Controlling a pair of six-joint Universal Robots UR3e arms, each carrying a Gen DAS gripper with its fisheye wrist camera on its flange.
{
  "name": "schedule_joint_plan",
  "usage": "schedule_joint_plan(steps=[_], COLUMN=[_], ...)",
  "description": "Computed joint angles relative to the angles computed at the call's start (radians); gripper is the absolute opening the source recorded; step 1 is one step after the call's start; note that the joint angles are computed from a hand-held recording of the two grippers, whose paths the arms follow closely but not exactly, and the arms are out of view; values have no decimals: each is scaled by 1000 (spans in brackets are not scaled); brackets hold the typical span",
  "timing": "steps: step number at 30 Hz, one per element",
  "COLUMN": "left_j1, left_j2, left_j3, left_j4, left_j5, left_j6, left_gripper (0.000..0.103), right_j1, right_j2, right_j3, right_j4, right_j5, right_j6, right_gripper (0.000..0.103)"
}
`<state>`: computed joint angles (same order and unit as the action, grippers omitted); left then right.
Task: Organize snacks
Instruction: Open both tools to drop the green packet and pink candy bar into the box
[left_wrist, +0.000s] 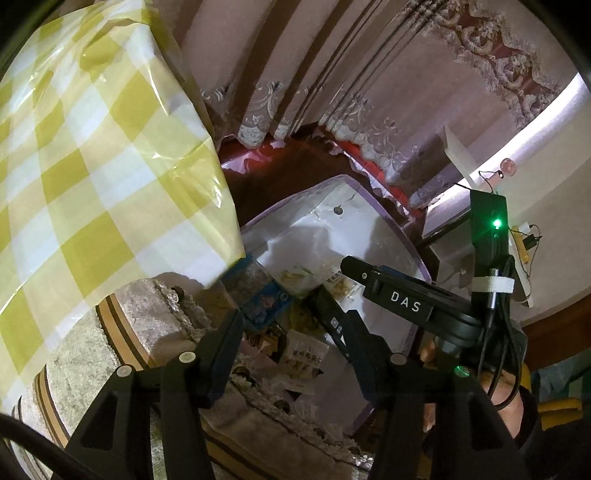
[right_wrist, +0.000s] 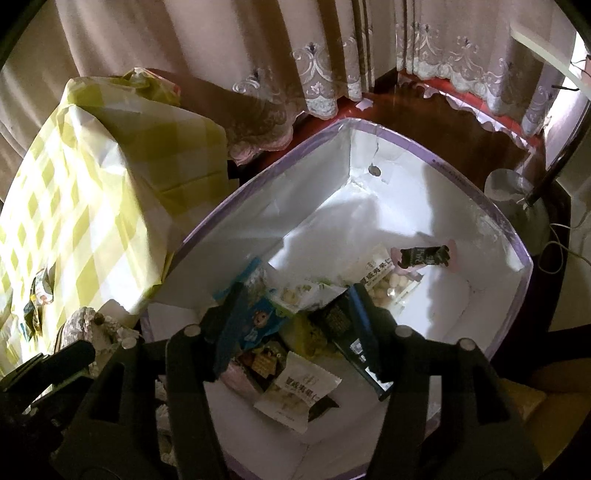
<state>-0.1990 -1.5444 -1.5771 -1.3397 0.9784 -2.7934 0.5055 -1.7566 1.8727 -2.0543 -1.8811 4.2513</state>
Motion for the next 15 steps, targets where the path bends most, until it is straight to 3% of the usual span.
schedule_joint_plan(steps=[10,15], left_j1=[92,219], left_j2=[79,163], left_j3=[-54,-103], left_j4=[0,-45], left_j5=[-27,-53], left_j6=[25,98], left_gripper=[57,57], right_j1=[49,92], right_j2=[64,142], right_j3=[-87,-181], right_j4=[26,18], right_j5=[-37,-46], right_j6=[13,6], right_gripper=[64,66])
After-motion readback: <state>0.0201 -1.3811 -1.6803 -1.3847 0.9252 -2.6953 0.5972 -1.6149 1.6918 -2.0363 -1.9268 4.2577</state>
